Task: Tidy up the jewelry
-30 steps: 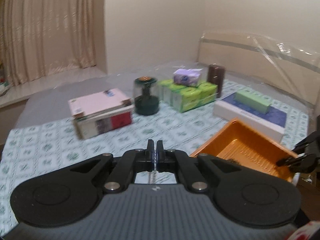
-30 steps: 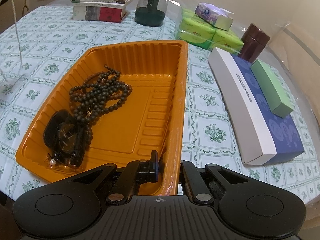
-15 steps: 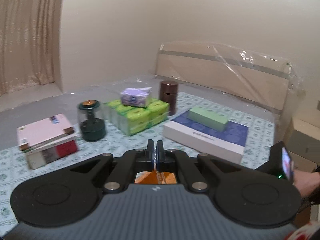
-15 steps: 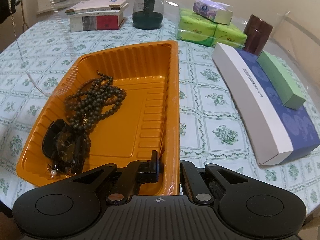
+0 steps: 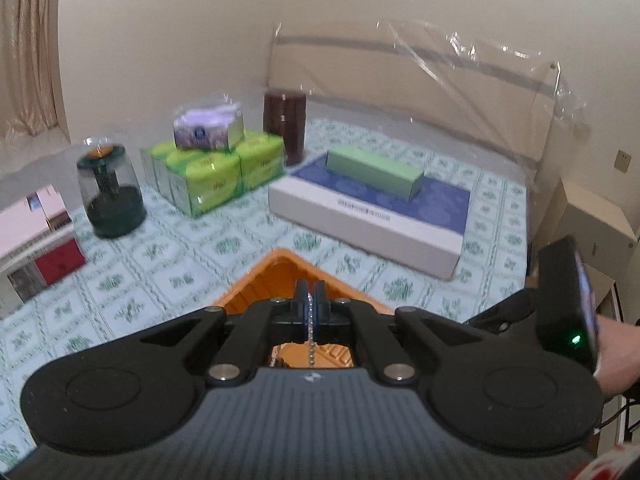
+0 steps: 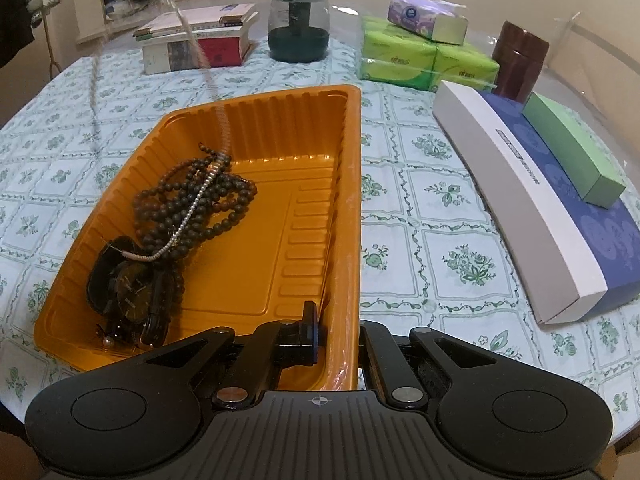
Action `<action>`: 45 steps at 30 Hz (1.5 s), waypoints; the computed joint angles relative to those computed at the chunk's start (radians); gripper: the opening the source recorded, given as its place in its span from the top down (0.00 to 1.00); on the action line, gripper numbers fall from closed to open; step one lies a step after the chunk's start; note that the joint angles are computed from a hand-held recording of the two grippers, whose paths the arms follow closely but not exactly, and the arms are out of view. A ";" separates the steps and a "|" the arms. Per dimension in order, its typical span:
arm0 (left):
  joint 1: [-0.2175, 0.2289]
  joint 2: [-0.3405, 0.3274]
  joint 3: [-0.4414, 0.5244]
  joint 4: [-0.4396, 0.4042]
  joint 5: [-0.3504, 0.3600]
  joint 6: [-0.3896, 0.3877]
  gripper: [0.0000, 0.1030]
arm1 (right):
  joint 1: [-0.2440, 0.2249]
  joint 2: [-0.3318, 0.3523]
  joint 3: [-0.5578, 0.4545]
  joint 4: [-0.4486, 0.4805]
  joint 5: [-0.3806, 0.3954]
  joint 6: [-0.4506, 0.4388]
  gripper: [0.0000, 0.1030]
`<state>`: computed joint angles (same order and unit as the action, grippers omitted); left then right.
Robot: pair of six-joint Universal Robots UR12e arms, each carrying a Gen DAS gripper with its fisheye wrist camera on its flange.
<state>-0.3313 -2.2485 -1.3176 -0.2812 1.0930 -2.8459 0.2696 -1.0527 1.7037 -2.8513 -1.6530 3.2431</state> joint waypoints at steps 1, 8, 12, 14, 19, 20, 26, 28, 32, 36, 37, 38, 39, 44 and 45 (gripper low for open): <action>-0.001 -0.003 0.002 -0.013 0.005 0.000 0.99 | -0.001 0.000 0.000 0.000 0.002 0.001 0.96; 0.008 -0.013 -0.001 -0.065 0.023 -0.025 0.92 | -0.004 0.001 0.005 -0.001 0.011 0.014 0.96; 0.020 0.000 -0.032 -0.029 0.029 -0.066 0.85 | -0.007 0.002 0.009 -0.007 0.017 0.018 0.96; 0.029 0.011 -0.058 -0.001 0.038 -0.093 0.83 | -0.008 0.002 0.011 -0.013 0.021 0.026 0.96; 0.049 0.048 -0.139 0.065 0.083 -0.162 0.77 | -0.019 0.007 0.018 -0.028 0.054 0.049 0.96; 0.054 0.056 -0.157 0.079 0.094 -0.182 0.76 | -0.022 0.008 0.019 -0.033 0.064 0.053 0.96; 0.079 0.106 -0.266 0.141 0.174 -0.273 0.73 | -0.044 0.012 0.031 -0.056 0.125 0.065 0.96; 0.082 0.120 -0.296 0.155 0.201 -0.289 0.67 | -0.050 0.011 0.034 -0.055 0.146 0.063 0.96; 0.090 0.143 -0.351 0.163 0.236 -0.319 0.58 | -0.047 0.013 0.039 -0.064 0.140 0.062 0.96; 0.091 0.162 -0.392 0.162 0.283 -0.314 0.51 | -0.039 0.011 0.045 -0.087 0.110 0.060 0.95; 0.092 0.165 -0.401 0.165 0.290 -0.317 0.47 | -0.038 0.010 0.046 -0.088 0.103 0.056 0.89; 0.092 0.169 -0.410 0.170 0.297 -0.323 0.41 | -0.037 0.008 0.048 -0.091 0.096 0.051 0.81; 0.093 0.173 -0.419 0.178 0.306 -0.331 0.38 | -0.035 0.007 0.049 -0.094 0.082 0.052 0.52; 0.087 0.186 -0.460 0.226 0.370 -0.334 0.14 | -0.031 -0.003 0.074 -0.174 0.043 0.078 0.24; 0.086 0.189 -0.467 0.236 0.380 -0.345 0.12 | -0.030 -0.006 0.076 -0.180 0.034 0.083 0.24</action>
<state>-0.2455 -2.0595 -1.7849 -0.0456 1.4727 -3.1907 0.2398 -1.0584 1.7798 -3.0316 -1.6189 3.3257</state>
